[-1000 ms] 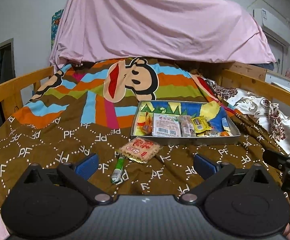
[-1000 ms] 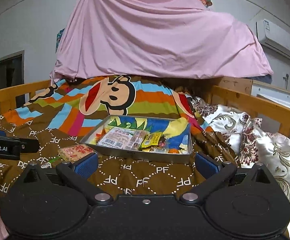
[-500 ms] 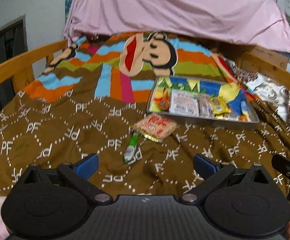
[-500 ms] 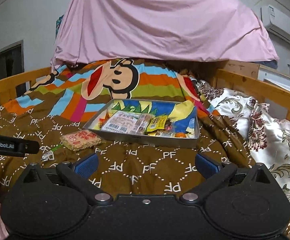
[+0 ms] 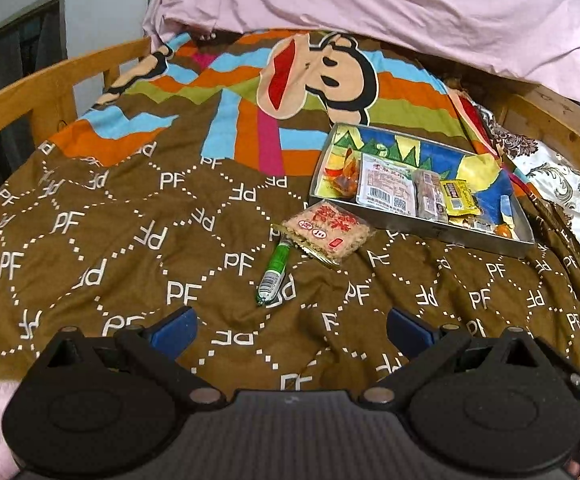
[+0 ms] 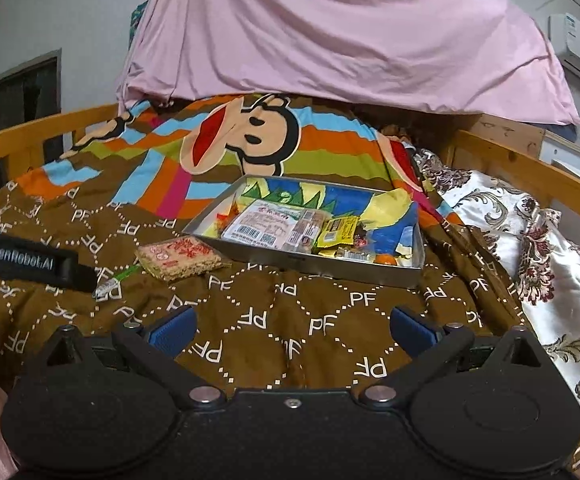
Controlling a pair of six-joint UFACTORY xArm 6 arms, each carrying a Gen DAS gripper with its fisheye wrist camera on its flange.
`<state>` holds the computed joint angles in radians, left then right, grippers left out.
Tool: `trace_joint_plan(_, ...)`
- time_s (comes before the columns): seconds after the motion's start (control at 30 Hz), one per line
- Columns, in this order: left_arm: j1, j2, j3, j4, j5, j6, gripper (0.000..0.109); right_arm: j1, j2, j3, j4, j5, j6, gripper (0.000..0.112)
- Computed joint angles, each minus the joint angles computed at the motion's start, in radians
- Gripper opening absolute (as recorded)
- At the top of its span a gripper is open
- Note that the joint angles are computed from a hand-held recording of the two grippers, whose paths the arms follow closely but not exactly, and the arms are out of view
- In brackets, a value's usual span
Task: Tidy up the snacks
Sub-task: 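Move both grippers back toward the green tube and rice-cake pack on the blanket, then grasp the rice-cake pack with the right gripper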
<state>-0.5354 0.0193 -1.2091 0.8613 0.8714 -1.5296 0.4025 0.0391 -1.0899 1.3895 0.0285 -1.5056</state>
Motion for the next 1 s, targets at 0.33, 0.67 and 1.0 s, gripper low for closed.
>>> trace_joint_plan(0.33,0.112,0.078,-0.086,-0.033,-0.052,0.208,0.103,-0.025,0.081,-0.071,-0.264,0.021,0.187,0.102)
trace_joint_plan(0.67,0.183,0.175,-0.198,-0.049,-0.027,0.335,0.103,-0.051,0.274,-0.27,-0.611,0.079,0.472,0.102)
trace_joint_plan(1.0,0.209,0.222,-0.237,-0.066,0.007,0.41,0.103,-0.024,0.416,-0.409,-0.638,0.1,0.501,0.102)
